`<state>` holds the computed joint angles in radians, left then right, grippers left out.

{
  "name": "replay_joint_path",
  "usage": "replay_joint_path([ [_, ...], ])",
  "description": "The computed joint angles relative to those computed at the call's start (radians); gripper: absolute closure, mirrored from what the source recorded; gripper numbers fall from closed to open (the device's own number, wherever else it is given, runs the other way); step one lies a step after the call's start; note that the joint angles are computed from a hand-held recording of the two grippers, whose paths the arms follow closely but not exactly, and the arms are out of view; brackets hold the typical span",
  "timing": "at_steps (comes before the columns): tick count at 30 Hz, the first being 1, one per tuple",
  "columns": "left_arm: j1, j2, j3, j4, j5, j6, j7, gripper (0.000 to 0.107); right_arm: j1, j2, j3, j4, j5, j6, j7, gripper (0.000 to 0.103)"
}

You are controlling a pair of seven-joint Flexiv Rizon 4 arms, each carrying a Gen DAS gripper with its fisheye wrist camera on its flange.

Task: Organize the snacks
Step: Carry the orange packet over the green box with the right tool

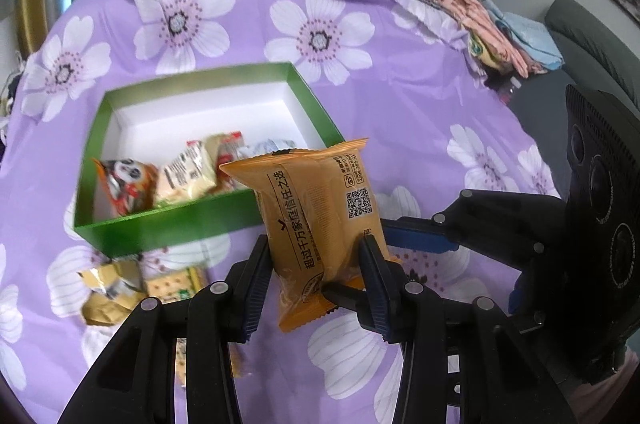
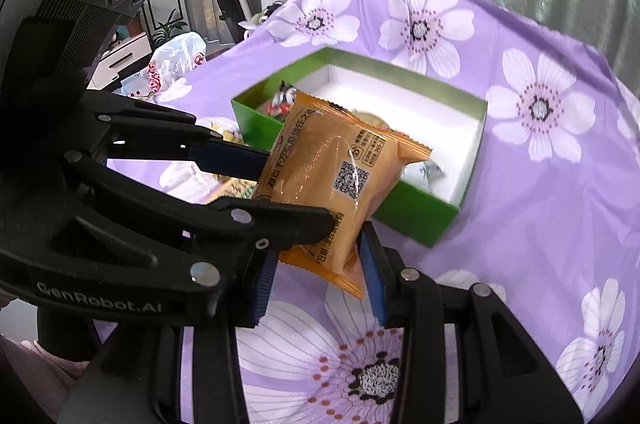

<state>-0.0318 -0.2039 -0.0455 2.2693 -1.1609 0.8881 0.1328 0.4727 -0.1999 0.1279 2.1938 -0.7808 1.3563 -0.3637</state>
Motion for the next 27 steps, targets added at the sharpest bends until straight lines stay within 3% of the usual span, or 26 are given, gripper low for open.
replay_joint_path([
  [11, 0.033, -0.013, 0.009, -0.051, -0.022, -0.044, 0.008, 0.063, 0.007, -0.033, 0.000, -0.085, 0.025, -0.043, -0.071, 0.063],
  [27, 0.075, -0.108, -0.020, -0.191, -0.007, -0.060, -0.048, 0.063, 0.021, -0.133, -0.038, -0.221, 0.087, -0.070, -0.180, 0.063],
])
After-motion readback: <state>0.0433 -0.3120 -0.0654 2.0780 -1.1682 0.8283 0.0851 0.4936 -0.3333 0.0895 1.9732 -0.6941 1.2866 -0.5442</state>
